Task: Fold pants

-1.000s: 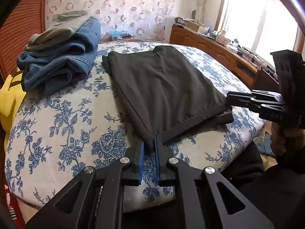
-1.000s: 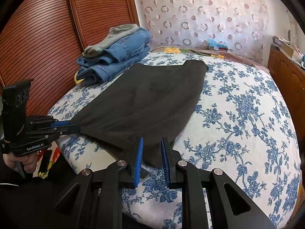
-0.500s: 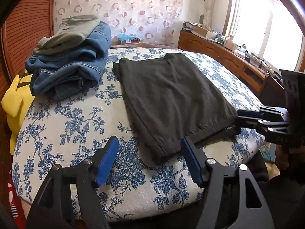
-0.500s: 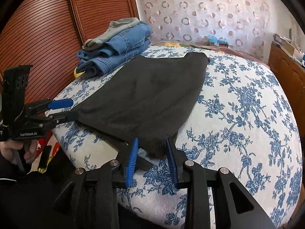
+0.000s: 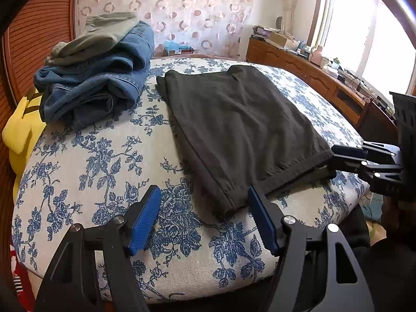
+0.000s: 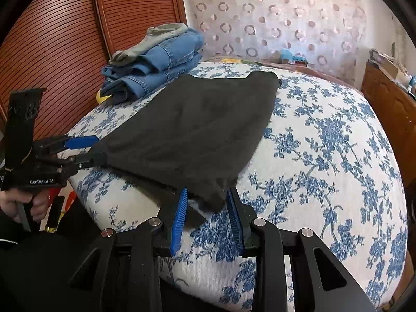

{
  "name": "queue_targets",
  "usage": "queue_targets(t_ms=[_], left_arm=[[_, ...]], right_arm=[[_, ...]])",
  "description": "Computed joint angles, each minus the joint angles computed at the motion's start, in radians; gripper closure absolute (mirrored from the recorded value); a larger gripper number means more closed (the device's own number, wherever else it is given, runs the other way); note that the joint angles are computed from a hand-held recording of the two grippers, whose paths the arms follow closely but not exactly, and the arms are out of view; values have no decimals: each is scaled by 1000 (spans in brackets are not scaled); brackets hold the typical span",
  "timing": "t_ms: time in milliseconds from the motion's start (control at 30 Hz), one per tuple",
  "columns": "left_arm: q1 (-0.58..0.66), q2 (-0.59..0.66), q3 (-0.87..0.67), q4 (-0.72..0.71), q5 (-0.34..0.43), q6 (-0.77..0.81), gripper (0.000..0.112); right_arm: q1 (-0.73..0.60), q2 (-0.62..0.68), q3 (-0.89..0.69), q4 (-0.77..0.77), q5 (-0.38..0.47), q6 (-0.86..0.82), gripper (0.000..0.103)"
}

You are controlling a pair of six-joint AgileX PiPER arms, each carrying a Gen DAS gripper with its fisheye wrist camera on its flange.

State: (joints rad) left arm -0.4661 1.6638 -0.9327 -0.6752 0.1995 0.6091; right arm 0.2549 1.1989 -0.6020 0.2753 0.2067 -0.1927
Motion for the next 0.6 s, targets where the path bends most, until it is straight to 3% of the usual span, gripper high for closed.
queue_targets(t_ms=[33,67,167,400,500,600], left_arm=[[1,3,-1,0,1,0,42],[2,6,-4,-5,3,5,42],[4,11,-6,-21,7,18,42],[-1,16,-10,-15,9,14,42],[-2,9,-5,-15,6,15,42],[1,3,0,-32,1,30,42]], right_arm=[[8,0,3,-28,-8,27,72],[13,0,5,-19,-13,14,81],[12,-13,19,106,-12,-125,98],[-78,-73,54,472,70,-530,100],[-108,-99,64,507,120,-581,100],[-113,-80,72,469,112,-551,100]])
